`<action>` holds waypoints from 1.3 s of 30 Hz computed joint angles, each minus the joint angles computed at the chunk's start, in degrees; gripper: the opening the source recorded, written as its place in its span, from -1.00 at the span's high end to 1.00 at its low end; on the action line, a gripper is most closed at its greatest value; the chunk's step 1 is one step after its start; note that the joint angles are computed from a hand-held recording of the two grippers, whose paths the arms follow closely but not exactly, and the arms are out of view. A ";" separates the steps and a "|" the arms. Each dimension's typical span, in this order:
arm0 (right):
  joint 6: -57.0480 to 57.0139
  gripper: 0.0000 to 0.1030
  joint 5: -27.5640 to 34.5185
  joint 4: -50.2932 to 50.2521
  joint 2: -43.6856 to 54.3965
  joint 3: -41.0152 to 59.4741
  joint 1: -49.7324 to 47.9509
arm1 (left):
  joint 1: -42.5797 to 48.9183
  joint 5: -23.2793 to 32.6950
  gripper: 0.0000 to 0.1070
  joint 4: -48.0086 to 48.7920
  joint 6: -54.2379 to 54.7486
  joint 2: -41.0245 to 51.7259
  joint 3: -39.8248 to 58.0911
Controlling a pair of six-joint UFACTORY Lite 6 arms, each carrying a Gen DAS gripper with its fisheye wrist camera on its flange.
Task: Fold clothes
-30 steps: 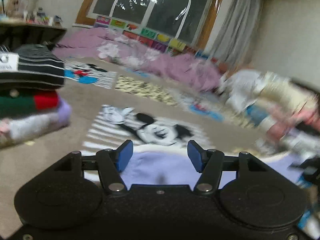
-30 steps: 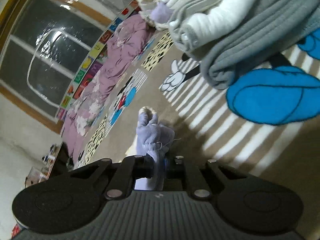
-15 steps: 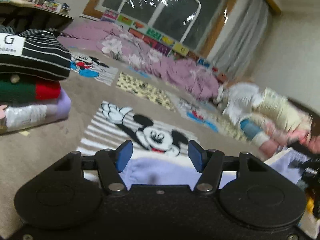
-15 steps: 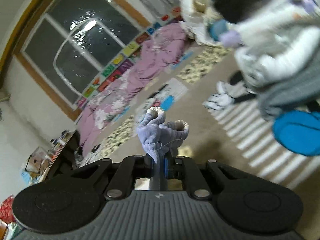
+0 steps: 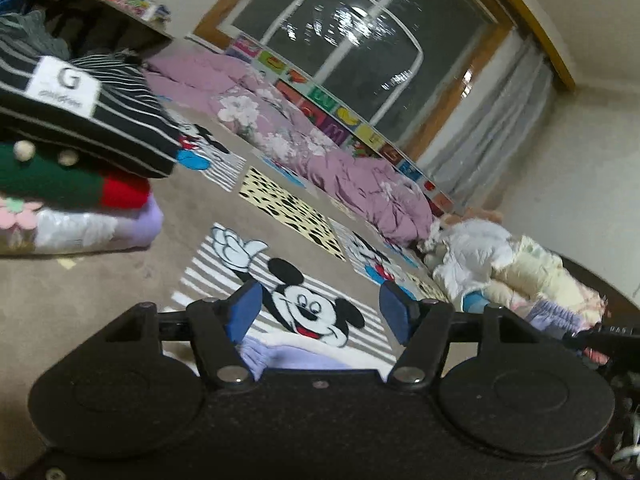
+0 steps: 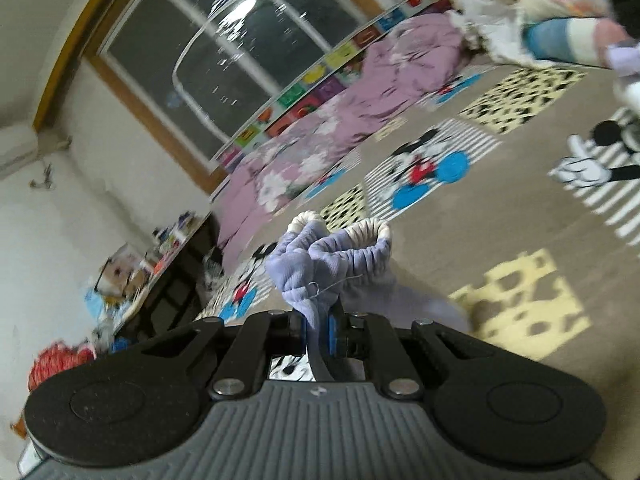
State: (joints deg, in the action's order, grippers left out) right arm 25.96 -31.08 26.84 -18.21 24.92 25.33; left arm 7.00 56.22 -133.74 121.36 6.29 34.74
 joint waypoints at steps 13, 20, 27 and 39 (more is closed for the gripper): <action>-37.31 0.78 -2.29 27.80 34.33 32.55 19.65 | 6.69 -1.47 -0.34 0.38 -8.11 -5.53 -3.32; -56.22 0.78 -0.08 39.77 46.83 46.95 24.54 | 8.60 -0.83 -0.36 1.88 -10.47 -4.16 -2.37; -80.12 0.78 0.53 56.35 59.11 64.06 28.54 | 9.09 -0.44 -0.37 2.77 -11.09 -3.59 -1.96; -108.14 0.77 -2.51 77.20 73.19 85.72 31.49 | 10.59 0.59 -0.37 4.43 -12.06 -1.77 -0.79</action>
State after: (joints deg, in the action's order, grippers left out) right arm -82.19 -33.59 104.04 54.99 110.64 56.82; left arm 17.59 56.81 -129.31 109.30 4.52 33.95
